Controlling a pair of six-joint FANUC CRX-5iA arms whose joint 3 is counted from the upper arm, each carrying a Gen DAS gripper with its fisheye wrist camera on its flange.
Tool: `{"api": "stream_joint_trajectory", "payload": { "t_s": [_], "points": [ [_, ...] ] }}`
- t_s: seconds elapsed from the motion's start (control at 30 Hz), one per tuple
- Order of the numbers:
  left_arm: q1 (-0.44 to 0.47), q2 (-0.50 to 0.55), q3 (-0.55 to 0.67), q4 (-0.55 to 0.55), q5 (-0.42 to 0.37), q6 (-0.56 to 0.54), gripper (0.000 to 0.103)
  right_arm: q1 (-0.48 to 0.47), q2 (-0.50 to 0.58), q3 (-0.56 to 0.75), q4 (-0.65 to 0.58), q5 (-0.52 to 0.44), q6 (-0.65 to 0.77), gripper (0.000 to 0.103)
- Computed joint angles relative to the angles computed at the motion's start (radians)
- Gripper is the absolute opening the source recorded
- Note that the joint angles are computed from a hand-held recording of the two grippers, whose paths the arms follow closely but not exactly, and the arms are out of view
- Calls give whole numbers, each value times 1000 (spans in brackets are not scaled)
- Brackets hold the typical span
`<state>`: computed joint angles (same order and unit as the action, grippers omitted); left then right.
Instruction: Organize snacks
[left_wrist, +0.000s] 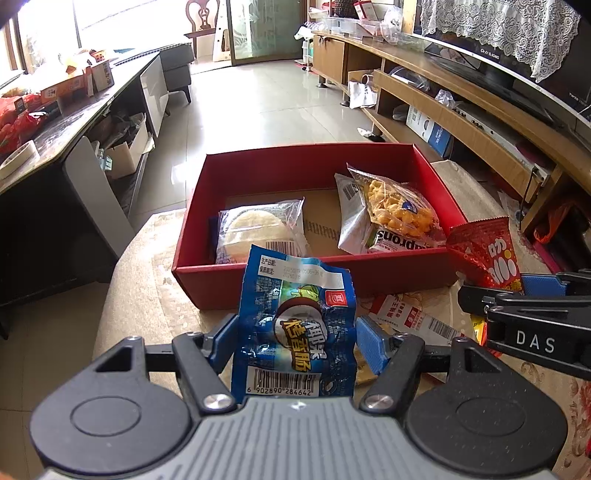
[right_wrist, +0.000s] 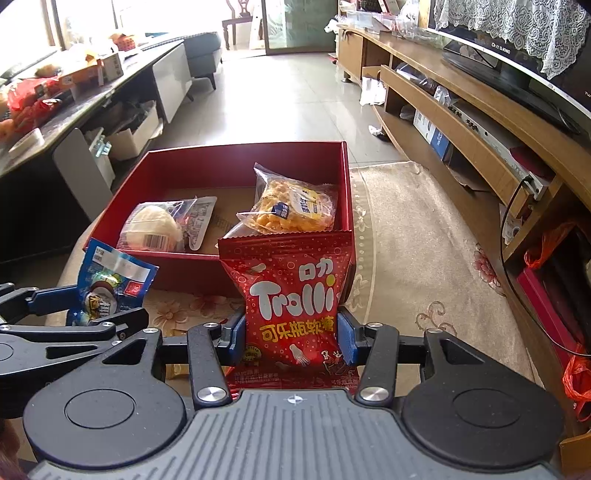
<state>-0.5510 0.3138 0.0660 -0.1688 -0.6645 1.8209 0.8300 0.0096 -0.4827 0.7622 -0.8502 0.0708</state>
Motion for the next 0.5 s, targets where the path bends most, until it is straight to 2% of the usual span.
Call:
{"api": "stream_joint_trajectory", "payload": {
  "t_s": [0.5],
  "points": [
    [-1, 29, 46, -7, -4, 4, 63, -32, 5, 1, 25, 25, -17, 56]
  ]
}}
